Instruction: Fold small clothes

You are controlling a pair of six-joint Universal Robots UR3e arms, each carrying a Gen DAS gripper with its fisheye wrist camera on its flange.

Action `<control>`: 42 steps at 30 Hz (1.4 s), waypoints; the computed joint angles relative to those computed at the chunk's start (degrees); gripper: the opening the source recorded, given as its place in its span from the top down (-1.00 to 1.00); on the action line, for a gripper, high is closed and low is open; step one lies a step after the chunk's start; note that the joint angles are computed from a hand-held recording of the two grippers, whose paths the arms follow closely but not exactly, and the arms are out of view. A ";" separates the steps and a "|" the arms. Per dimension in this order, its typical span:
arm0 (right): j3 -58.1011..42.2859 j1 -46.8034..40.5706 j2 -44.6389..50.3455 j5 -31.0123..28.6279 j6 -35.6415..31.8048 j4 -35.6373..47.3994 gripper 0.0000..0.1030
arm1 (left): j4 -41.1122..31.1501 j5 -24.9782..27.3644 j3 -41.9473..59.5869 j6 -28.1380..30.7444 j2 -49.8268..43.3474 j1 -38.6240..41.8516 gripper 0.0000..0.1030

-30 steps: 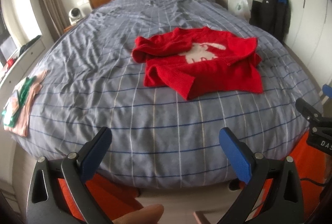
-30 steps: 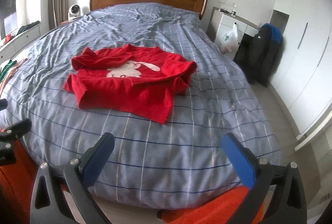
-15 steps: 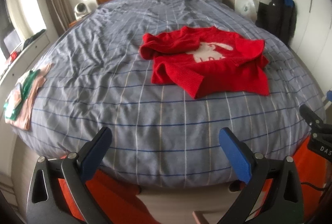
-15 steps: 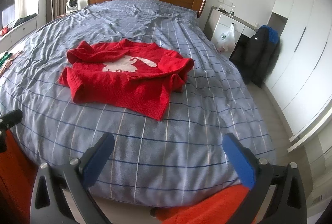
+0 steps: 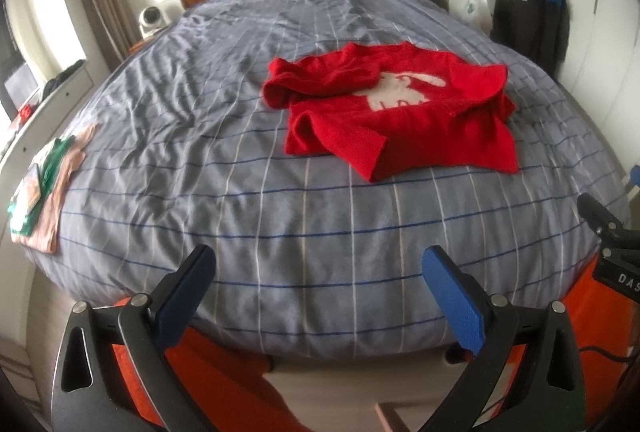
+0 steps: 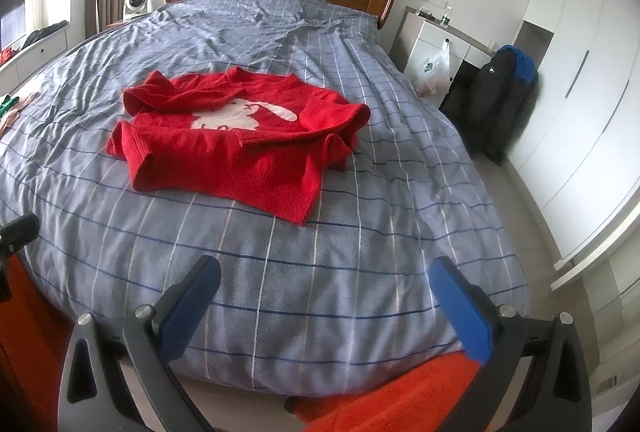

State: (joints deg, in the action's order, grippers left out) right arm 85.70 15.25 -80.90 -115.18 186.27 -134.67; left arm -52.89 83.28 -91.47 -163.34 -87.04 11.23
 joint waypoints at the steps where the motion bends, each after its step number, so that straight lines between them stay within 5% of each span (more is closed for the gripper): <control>1: -0.10 0.04 0.07 -0.10 0.03 0.05 -0.99 | 0.28 0.20 -0.37 -0.13 0.08 -0.21 -0.99; 9: -0.27 -0.16 0.20 -0.22 -0.19 0.50 -0.99 | 1.17 -0.11 -1.70 0.01 0.26 -0.31 -0.99; 12: 0.81 -0.94 -0.32 1.23 -0.55 -1.46 -0.99 | 2.37 -7.25 -2.38 1.42 -0.76 3.07 -0.99; 14: 4.92 -4.15 -2.57 6.88 -1.74 -7.53 -0.99 | 1.77 -9.90 0.47 1.23 -4.38 4.17 -0.99; 18: 15.41 -19.09 -3.48 31.16 -6.03 -24.44 -0.99 | -0.10 -13.04 12.46 1.12 -17.64 3.00 -0.99; 21: 8.26 -24.57 5.08 40.31 -6.79 -18.85 -0.99 | -3.42 -11.16 26.36 1.65 -29.41 -2.04 -0.99; 24: -5.32 -26.68 18.09 45.52 -4.15 -10.33 -0.94 | -2.54 -3.99 37.17 -1.21 -39.39 -6.84 -0.97; 26: -11.50 -26.33 23.75 46.95 -3.52 -7.86 -0.62 | -3.28 -0.43 43.77 -3.95 -45.10 -8.50 -0.72; 28: -18.61 -25.43 29.93 49.57 -3.94 -4.34 -0.56 | -3.64 -1.55 43.87 -4.98 -45.54 -7.75 0.48; 29: -19.08 -25.27 30.91 50.29 -4.14 -4.76 -0.41 | -2.76 -2.61 41.54 -5.14 -44.12 -6.82 0.72; 30: -19.16 -24.89 31.36 50.82 -4.60 -5.54 -0.21 | -1.61 -4.21 38.65 -4.95 -42.22 -5.78 0.81; 31: -18.41 -24.69 30.59 51.02 -4.89 -5.58 0.48 | -0.62 -7.51 33.36 -3.80 -38.07 -3.55 0.83; 32: -17.21 -25.19 29.51 51.52 -5.05 -5.55 0.86 | -0.45 -9.86 29.80 -2.51 -34.83 -1.76 0.83; 37: -0.40 -30.68 11.12 58.71 -11.75 1.24 0.86 | -9.89 -20.87 13.07 6.99 -16.84 8.75 0.85; 42: 12.34 -33.69 -3.77 57.07 -17.79 11.20 0.86 | -13.53 -19.54 1.12 11.21 -8.74 12.33 0.88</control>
State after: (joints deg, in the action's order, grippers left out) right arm 98.04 -18.44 -84.67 -58.11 168.48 -123.47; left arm -66.42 63.74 -90.34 -152.13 -95.78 23.56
